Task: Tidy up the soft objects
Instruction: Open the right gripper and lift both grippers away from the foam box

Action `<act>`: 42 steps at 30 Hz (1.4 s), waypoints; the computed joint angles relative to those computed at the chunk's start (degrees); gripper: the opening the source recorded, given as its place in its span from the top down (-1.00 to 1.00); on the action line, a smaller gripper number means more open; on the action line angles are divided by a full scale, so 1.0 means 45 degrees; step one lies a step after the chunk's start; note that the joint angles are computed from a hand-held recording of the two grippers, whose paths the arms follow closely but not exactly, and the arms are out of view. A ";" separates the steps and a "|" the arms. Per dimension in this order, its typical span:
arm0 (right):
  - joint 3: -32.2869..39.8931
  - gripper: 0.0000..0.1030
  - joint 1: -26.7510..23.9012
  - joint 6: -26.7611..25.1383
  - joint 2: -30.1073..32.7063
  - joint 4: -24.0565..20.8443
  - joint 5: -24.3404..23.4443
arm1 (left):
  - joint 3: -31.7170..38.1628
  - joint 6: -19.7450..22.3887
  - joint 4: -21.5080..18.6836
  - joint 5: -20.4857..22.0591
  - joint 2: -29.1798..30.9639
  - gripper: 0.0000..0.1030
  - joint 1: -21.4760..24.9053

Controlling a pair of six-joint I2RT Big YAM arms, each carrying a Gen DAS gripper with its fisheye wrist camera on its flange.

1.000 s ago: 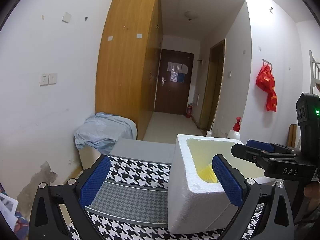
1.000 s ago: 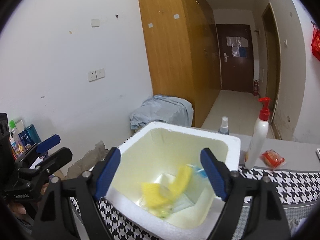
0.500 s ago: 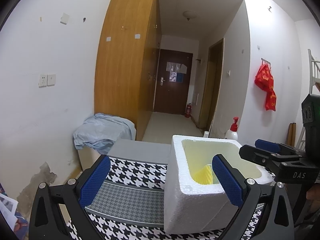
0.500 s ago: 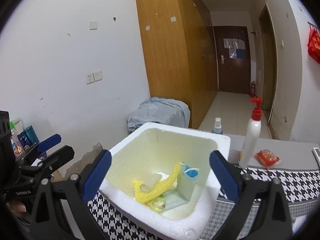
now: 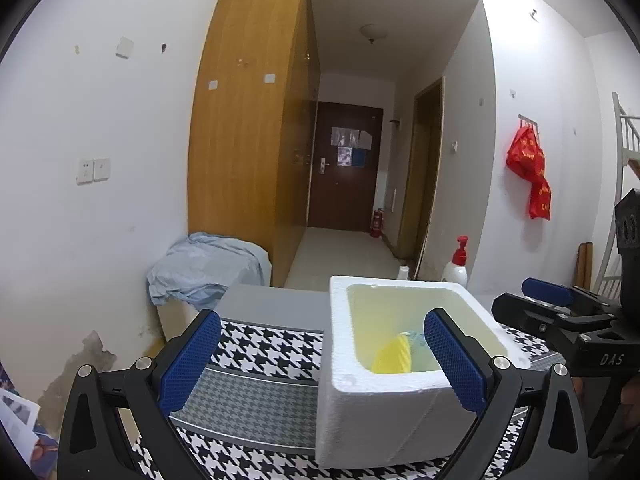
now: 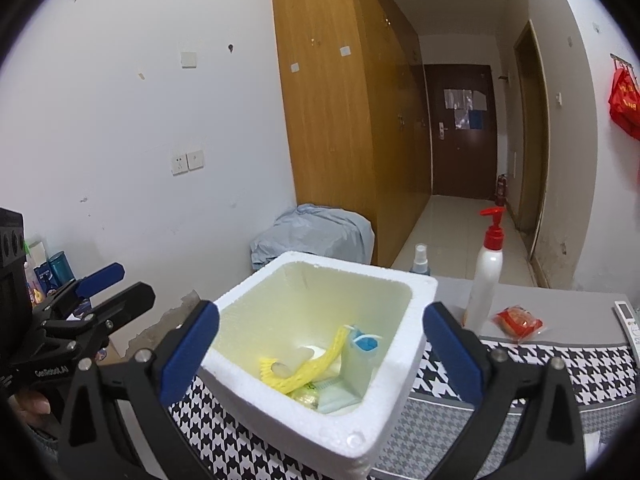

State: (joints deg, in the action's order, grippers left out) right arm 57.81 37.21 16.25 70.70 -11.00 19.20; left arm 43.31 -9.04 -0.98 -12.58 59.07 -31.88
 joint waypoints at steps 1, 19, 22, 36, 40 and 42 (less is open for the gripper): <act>-0.0106 -1.00 0.0003 -0.0024 -0.0129 0.0043 0.0013 | -0.0044 0.0016 0.0023 -0.0008 -0.0038 -0.98 -0.0058; -0.1493 -1.00 0.0163 -0.0181 -0.1638 0.0342 0.0296 | 0.0070 -0.0199 -0.0238 -0.1073 -0.0215 -0.98 -0.1533; -0.1738 -1.00 0.0215 -0.0180 -0.1915 0.0454 0.0386 | 0.0068 -0.0270 -0.0294 -0.1208 -0.0234 -0.98 -0.1745; -0.2856 -1.00 0.0534 -0.0201 -0.2841 0.0685 0.1013 | -0.0178 -0.0430 -0.0064 -0.1320 -0.0175 -0.98 -0.2553; -0.3169 -1.00 0.0535 -0.0153 -0.3091 0.0652 0.1245 | -0.0343 -0.0353 0.0363 -0.1345 -0.0056 -0.98 -0.2744; -0.3291 -1.00 0.0529 -0.0134 -0.3176 0.0648 0.1308 | -0.0390 -0.0290 0.0561 -0.1544 0.0070 -0.98 -0.2933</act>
